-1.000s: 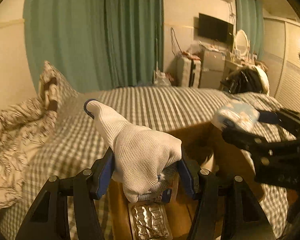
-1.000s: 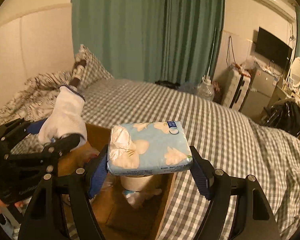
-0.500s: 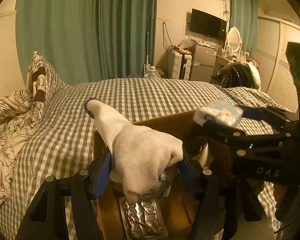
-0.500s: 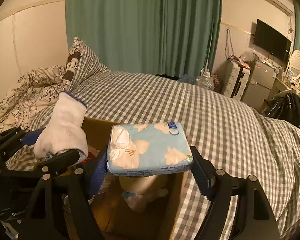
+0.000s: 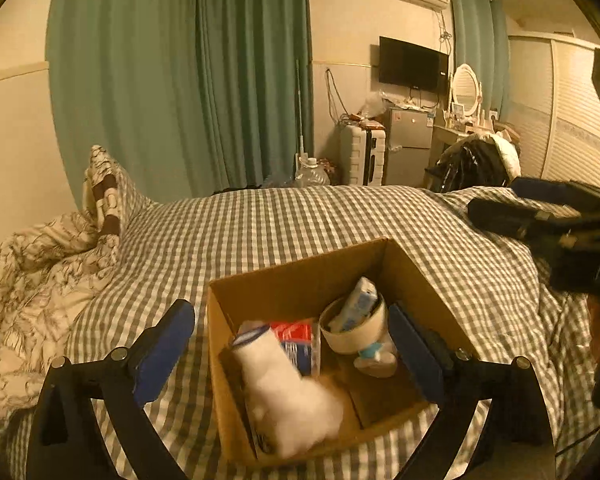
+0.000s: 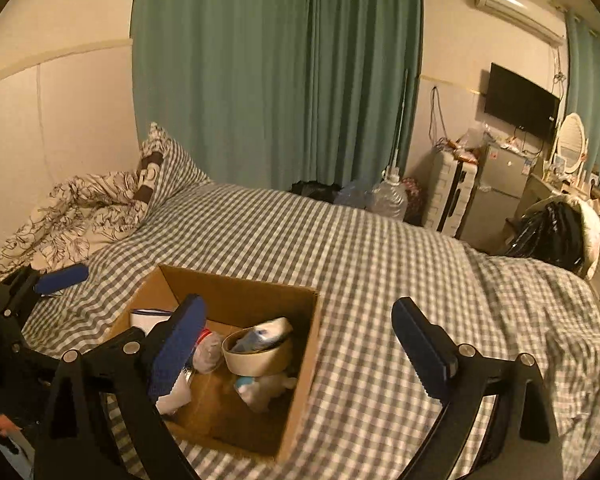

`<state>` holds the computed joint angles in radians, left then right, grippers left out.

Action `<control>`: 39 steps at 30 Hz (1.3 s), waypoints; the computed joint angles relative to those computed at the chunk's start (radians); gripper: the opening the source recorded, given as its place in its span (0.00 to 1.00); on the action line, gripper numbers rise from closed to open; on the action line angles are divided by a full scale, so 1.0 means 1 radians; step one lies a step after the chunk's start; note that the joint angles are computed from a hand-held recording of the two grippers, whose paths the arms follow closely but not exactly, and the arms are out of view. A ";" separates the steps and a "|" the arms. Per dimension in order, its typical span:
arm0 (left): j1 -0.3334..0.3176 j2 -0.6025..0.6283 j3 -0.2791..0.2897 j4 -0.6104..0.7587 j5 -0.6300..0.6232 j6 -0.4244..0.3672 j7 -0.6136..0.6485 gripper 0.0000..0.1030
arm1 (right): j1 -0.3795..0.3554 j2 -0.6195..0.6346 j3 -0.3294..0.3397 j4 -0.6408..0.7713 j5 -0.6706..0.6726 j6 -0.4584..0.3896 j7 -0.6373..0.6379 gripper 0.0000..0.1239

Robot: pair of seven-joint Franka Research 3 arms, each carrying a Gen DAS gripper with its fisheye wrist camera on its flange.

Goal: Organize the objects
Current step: 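Carry the glove and tissue pack over the box and release both inside, then grasp the grey-green clip with the right tool while the left grasps the white cream tube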

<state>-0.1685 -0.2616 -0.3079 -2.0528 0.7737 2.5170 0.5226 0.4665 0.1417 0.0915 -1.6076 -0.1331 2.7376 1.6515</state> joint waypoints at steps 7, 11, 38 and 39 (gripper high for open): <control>-0.017 -0.128 -0.029 -0.046 -0.056 -0.151 -0.053 0.97 | -0.037 -0.174 0.035 -0.159 0.182 0.017 -0.125 0.76; -0.021 -0.209 -0.058 -0.086 -0.062 -0.200 -0.087 1.00 | -0.058 -0.270 0.055 -0.259 0.162 0.027 -0.136 0.76; -0.190 -0.165 -0.083 -0.306 -0.190 -0.307 -0.261 1.00 | -0.053 -0.310 0.155 -0.658 0.006 0.027 -0.113 0.76; -0.189 -0.168 -0.082 -0.309 -0.190 -0.304 -0.265 1.00 | -0.048 -0.298 0.150 -0.644 0.005 0.021 -0.118 0.76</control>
<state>-0.3576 -0.4293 -0.3903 -2.3616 0.5836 2.2132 0.2579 0.4189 -0.1561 0.2416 -2.2517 -0.1277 2.7586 1.5334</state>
